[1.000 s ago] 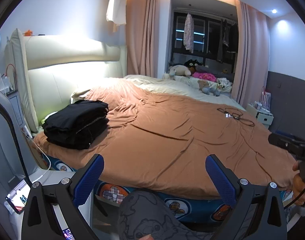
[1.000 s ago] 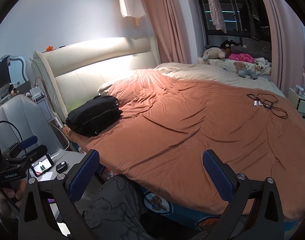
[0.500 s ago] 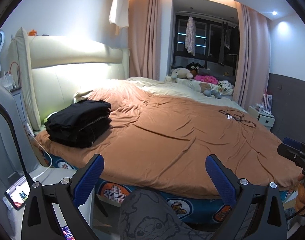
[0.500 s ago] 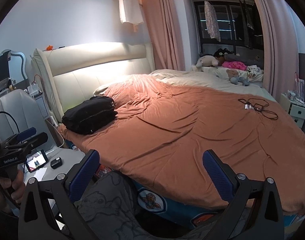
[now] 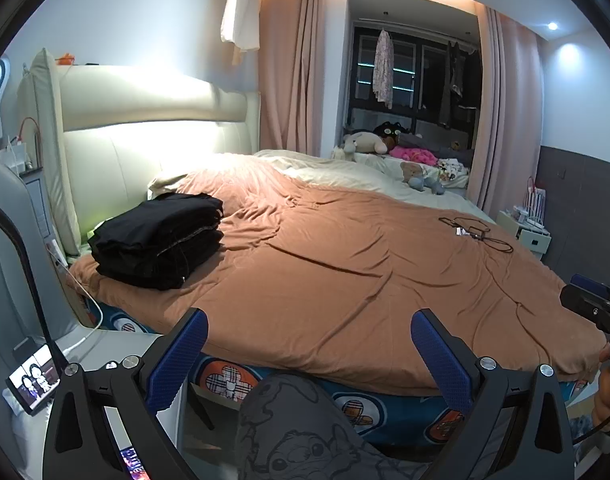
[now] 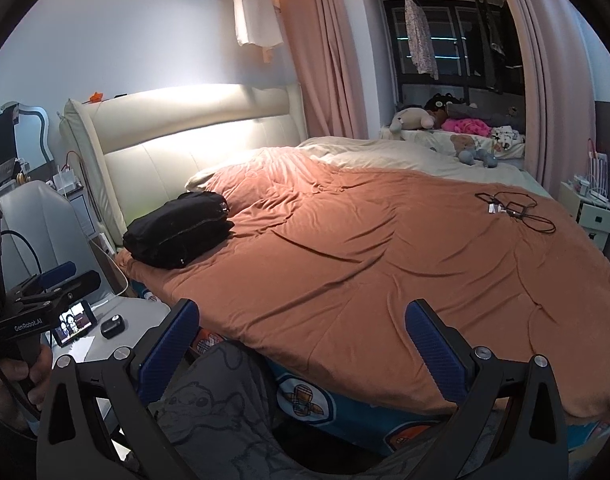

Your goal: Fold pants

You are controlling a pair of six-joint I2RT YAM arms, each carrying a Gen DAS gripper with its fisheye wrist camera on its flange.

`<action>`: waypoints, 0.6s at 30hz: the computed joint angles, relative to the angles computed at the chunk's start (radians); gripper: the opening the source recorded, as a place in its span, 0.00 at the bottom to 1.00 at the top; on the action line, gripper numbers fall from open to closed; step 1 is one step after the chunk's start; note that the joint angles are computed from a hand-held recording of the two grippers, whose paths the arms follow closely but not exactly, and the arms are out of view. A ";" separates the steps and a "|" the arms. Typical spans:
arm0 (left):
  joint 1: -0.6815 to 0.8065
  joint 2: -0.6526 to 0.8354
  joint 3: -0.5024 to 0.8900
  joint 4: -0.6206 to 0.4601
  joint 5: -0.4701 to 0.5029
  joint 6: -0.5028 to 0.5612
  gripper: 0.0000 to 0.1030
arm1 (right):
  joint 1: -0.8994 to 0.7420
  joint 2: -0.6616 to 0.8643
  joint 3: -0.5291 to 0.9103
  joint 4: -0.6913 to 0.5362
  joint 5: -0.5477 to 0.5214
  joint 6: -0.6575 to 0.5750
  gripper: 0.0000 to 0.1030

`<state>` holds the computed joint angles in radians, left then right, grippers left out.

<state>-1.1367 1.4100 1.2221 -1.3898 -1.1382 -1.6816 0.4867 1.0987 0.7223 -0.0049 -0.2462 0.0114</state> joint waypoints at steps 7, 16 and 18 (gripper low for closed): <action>-0.002 0.005 0.001 0.000 -0.002 0.000 0.99 | -0.008 -0.001 0.006 -0.010 -0.011 -0.006 1.00; -0.004 0.006 0.003 0.010 0.000 0.005 1.00 | -0.014 0.001 0.009 -0.014 -0.017 -0.014 1.00; -0.006 0.009 0.006 0.005 -0.001 0.002 0.99 | -0.016 0.003 0.011 -0.017 -0.018 -0.013 1.00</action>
<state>-1.1426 1.4192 1.2277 -1.3848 -1.1390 -1.6801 0.4711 1.1015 0.7330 -0.0214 -0.2642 -0.0013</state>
